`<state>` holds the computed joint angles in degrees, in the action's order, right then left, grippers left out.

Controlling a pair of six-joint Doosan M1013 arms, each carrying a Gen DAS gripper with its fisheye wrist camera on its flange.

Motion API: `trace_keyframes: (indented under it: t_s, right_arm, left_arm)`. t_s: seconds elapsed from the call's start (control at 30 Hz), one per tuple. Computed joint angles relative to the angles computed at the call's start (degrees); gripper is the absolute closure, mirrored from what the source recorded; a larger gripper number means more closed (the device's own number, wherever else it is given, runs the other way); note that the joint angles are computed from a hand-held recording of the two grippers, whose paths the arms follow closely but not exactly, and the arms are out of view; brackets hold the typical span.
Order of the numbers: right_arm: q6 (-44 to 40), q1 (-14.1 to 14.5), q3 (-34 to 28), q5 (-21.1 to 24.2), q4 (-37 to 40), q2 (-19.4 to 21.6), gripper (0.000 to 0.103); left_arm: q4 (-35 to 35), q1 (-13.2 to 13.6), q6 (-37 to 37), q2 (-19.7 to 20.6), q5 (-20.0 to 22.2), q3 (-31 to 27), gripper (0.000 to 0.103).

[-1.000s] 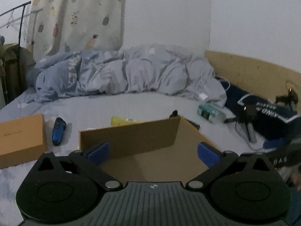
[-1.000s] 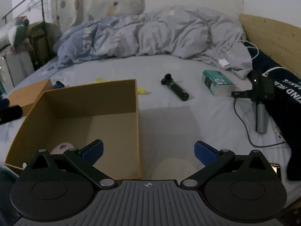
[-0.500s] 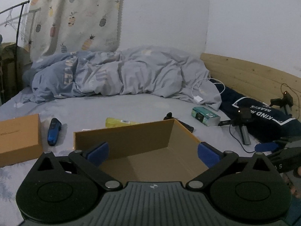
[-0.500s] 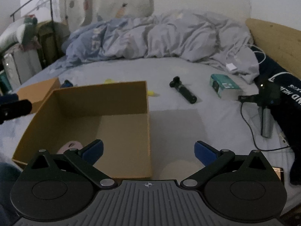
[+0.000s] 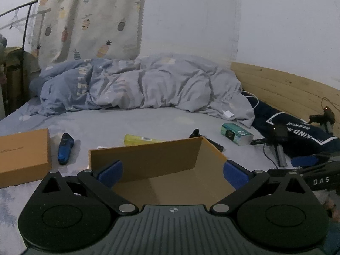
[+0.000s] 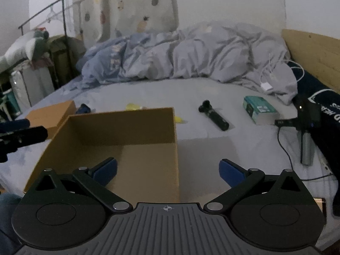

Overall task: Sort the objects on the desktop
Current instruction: 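Withdraw the left gripper from the box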

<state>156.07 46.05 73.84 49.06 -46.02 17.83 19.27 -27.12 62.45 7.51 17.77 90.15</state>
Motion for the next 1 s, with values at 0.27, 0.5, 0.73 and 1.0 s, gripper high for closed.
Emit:
trace_keyframes:
  t_s: [0.27, 0.5, 0.73, 1.0]
  right_arm:
    - [-0.54, -0.85, -0.84, 0.22, -0.42, 0.72, 0.001]
    - [-1.76, -2.36, -1.12, 0.28, 0.82, 1.34, 0.001]
    - [-2.40, -4.43, -1.79, -0.39, 1.26, 2.22, 0.001]
    - [-4.40, -7.47, -3.53, -1.66, 2.47, 4.27, 0.001]
  left_arm:
    - [0.21, 0.01, -0.49, 0.55, 0.39, -0.32, 0.000]
    - [5.69, 0.21, -7.16, 1.65, 1.06, -0.98, 0.000]
    - [8.20, 1.00, -10.95, 3.10, 2.34, -2.24, 0.000]
    - [5.62, 1.76, -9.68, 4.51, 4.36, -3.33, 0.000]
